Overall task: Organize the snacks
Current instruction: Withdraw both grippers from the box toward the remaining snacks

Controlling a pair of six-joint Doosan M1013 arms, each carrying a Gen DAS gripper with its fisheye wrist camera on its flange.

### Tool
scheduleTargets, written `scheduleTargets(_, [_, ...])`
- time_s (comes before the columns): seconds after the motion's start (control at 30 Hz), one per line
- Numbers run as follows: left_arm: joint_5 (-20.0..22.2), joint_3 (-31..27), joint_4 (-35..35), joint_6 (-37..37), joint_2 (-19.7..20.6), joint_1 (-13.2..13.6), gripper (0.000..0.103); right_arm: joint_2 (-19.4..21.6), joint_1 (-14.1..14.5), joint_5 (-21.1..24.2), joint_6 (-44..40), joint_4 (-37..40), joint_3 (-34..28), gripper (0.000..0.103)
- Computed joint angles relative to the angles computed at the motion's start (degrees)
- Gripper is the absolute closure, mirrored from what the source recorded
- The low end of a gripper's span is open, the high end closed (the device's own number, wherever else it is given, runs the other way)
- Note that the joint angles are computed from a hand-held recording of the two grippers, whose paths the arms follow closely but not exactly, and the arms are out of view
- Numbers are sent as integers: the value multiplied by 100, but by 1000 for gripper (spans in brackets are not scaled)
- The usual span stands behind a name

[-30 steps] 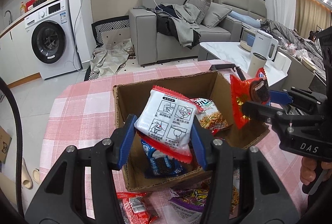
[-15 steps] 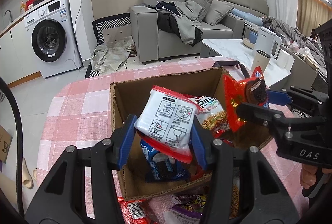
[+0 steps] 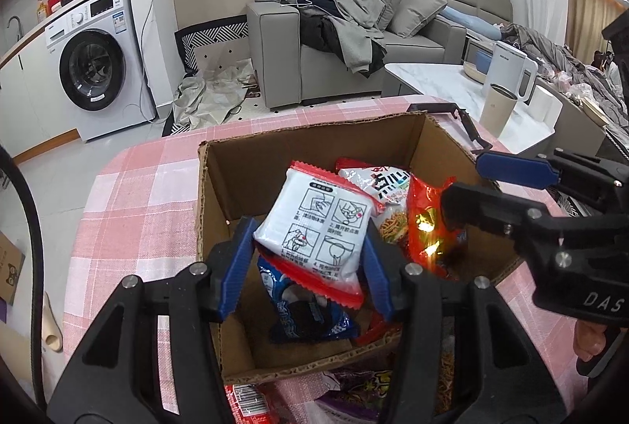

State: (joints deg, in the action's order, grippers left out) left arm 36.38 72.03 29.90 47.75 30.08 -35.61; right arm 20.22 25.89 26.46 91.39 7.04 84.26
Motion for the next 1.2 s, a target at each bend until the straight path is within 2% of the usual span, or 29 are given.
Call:
scheduleTargets(0.07, [-10, 28, 18, -44, -30, -6, 47, -50, 14, -44, 50, -96, 48, 44])
scheduleTargets(0.13, [-26, 88, 31, -119, -92, -16, 39, -130, 28, -132, 221, -291, 132, 28])
scheduleTargets(0.2, [-88, 182, 122, -260, -170, -39, 20, -218, 31, -209, 258, -314, 215, 20])
scheduleTargets(0.33, [-135, 392, 383, -522, -344, -108, 16, -388, 11, -259, 134, -72, 392, 6])
scheduleTargets(0.4, [-146, 532, 547, -733, -446, -146, 3, -473, 18, -313, 101, 15, 508, 2])
scheduleTargets(0.43, [-149, 610, 656, -864, -501, -164, 0, -512, 28, -337, 152, -17, 561, 0])
scheduleTargets(0.73, [-130, 1367, 1209, -1678, -1049, -313, 1, -774, 38, -457, 159, 235, 1013, 0])
scheduleTargets(0.9, [49, 1713, 1482, -2108, -1277, -384, 1, -877, 36, -477, 301, 201, 1205, 0])
scheduleTargets(1.2, [150, 2078, 1349, -2432, -1448, -359, 1, -963, 53, -388, 611, -17, 1411, 0])
